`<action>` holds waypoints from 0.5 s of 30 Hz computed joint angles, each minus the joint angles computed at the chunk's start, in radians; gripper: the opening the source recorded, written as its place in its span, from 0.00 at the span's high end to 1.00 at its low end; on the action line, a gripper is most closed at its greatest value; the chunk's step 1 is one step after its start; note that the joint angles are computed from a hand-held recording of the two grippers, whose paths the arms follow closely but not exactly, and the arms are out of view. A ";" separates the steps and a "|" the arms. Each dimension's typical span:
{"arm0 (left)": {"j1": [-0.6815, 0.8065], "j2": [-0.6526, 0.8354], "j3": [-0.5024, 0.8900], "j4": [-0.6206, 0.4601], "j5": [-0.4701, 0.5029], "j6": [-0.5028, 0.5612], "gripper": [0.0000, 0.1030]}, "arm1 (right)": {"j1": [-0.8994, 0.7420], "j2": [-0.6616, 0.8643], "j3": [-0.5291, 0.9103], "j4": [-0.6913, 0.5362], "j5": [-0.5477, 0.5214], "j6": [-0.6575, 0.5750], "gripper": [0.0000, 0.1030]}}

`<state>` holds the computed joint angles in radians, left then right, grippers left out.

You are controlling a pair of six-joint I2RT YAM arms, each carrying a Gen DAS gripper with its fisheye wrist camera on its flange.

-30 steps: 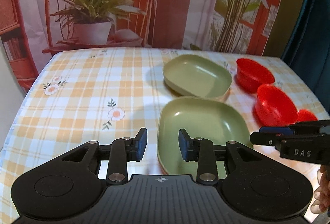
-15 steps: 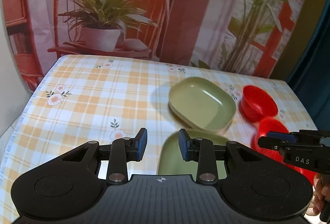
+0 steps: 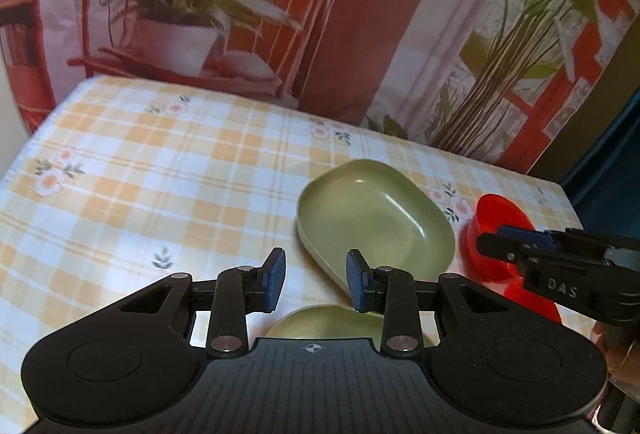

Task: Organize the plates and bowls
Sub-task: 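Carry the plate stack with the left gripper toward the small green plate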

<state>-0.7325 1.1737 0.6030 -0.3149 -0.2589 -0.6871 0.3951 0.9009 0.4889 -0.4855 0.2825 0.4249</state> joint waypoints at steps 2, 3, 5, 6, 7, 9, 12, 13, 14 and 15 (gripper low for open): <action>0.014 0.063 0.018 0.022 0.015 0.000 0.66 | -0.041 0.075 0.008 0.061 -0.041 -0.031 0.76; 0.019 0.096 0.033 0.024 0.016 0.002 0.66 | -0.059 0.115 0.014 0.091 -0.057 -0.043 0.76; 0.036 0.144 0.052 0.036 0.033 0.002 0.66 | -0.087 0.181 0.024 0.140 -0.075 -0.059 0.76; 0.047 0.166 0.058 0.043 0.050 0.000 0.66 | -0.102 0.209 0.029 0.161 -0.084 -0.066 0.76; 0.057 0.176 0.059 0.047 0.063 -0.002 0.66 | -0.116 0.241 0.036 0.184 -0.093 -0.074 0.76; 0.070 0.201 0.064 0.058 0.085 -0.006 0.66 | -0.135 0.293 0.048 0.219 -0.096 -0.089 0.76; 0.083 0.229 0.064 0.082 0.106 -0.002 0.66 | -0.162 0.364 0.068 0.256 -0.107 -0.100 0.76; 0.087 0.235 0.062 0.092 0.110 0.001 0.66 | -0.171 0.385 0.075 0.266 -0.111 -0.100 0.76; 0.089 0.244 0.063 0.098 0.111 0.002 0.66 | -0.179 0.406 0.083 0.271 -0.111 -0.097 0.76; 0.089 0.242 0.062 0.099 0.111 0.001 0.66 | -0.186 0.423 0.089 0.277 -0.112 -0.095 0.76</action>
<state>-0.6439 1.4160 0.6652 -0.2163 -0.1480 -0.6860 0.2093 1.3241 0.5784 -0.2088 0.1705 0.3295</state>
